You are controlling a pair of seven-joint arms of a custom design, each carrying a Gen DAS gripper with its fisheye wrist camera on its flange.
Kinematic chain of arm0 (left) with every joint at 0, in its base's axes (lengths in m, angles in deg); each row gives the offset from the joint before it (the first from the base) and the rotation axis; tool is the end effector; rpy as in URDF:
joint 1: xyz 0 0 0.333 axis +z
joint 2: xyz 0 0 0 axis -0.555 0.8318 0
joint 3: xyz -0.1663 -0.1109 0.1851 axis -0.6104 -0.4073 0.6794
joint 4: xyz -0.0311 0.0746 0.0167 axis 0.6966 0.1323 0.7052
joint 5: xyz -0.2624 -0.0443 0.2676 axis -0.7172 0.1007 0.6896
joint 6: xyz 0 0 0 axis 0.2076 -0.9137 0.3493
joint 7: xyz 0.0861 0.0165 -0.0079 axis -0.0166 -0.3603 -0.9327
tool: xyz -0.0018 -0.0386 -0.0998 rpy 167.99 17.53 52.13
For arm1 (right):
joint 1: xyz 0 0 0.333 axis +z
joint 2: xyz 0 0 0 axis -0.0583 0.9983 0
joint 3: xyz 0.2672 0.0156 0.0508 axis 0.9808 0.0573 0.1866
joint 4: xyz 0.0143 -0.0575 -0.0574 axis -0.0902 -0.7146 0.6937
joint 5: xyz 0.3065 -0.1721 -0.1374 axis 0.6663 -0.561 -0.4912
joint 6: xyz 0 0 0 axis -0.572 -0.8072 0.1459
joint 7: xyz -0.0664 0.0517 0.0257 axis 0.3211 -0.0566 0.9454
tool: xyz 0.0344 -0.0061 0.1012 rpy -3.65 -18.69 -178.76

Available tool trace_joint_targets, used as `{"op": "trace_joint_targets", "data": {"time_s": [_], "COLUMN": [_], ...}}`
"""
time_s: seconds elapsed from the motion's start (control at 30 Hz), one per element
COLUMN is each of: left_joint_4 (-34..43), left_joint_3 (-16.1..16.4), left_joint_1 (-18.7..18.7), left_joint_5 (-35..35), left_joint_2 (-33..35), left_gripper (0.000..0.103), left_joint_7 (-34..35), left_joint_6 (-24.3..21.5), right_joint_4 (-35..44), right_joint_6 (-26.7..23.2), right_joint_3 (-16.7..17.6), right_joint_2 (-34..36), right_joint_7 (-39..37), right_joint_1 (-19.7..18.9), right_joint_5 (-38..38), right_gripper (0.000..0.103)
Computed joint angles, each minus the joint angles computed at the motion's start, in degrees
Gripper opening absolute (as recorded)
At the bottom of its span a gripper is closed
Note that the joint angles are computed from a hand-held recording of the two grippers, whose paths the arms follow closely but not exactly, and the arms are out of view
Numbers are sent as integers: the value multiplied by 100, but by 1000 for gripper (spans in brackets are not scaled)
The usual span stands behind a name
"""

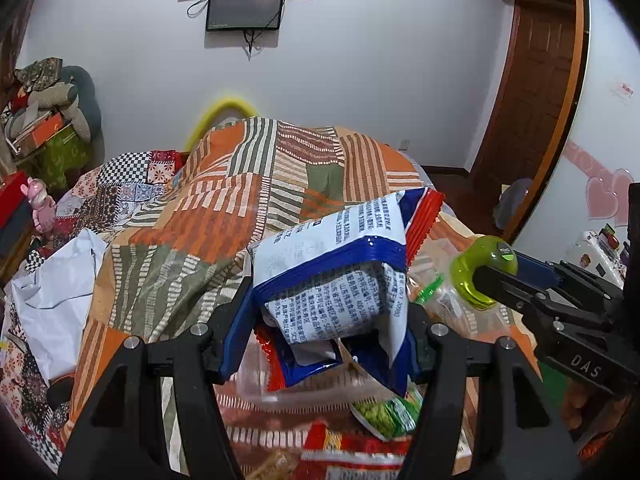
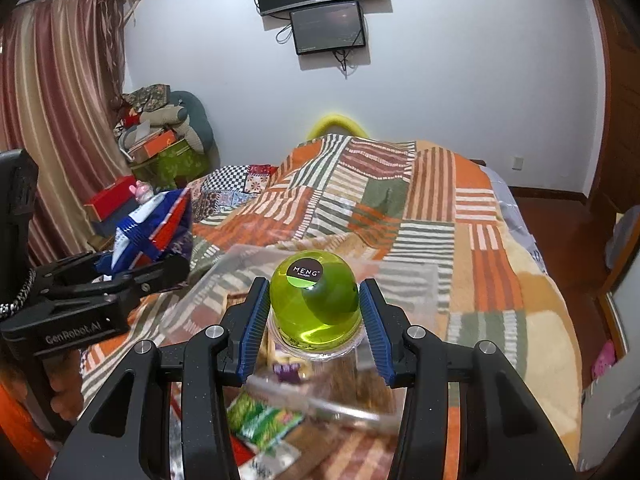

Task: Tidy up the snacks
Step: 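Drop the chip bag into the box with the left tool while the right lowers the jelly cup in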

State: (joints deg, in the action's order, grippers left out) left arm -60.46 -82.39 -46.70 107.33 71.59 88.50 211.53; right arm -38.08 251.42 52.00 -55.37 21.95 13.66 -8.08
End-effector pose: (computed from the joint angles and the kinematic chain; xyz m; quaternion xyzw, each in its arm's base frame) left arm 0.6384 -0.2643 0.4580 -0.6210 0.6539 -0.3563 0.2446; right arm 0.6405 0.2250 0.4323 -0.7231 0.5093 -0.1990 0.4221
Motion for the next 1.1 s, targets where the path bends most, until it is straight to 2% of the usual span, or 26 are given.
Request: {"op": "trace_joint_targets", "data": {"time_s": [0.27,0.5,0.67,0.8,0.87,1.0,1.1], "left_joint_4": [1369,2653,3537,3555,3420,3138,2784], "left_joint_3": [-273,-205,-178,-19,48,-53,-89], "left_joint_1": [156,7,-100,-206,-242,-149,-95], "left_joint_5": [-707,-1136,-1412,-1411,-1329,-1367,-1365], "left_joint_2": [1018,1910,2485,2510,2423,2254,2027], "left_gripper": [61,61,62,67,74,75,75], "left_joint_7": [852,1295,1576,1456,1357,1378,1339], "left_joint_6": [-686,-1403,-1950,-1939,-1856,-1674,-1526], "right_joint_4": [977,1617,2028,2232,2389,2491,2370], "right_joint_6": [-497,-952,-1330,-1546,-1689,-1893,-1828], "right_joint_3": [-411,-612,-600,-547,-546,-613,-519], "right_joint_2": [678,1135,1443,1574,1666,1720,1641], "right_joint_7": [638,1093,1338,1432,1472,1567,1492], "right_joint_1": [271,337,259,189,172,225,166], "right_joint_5": [-617,-1123,-1275,-1319,-1365,-1551,-1500], "right_gripper": [43,43,43,43,43,44,44]}}
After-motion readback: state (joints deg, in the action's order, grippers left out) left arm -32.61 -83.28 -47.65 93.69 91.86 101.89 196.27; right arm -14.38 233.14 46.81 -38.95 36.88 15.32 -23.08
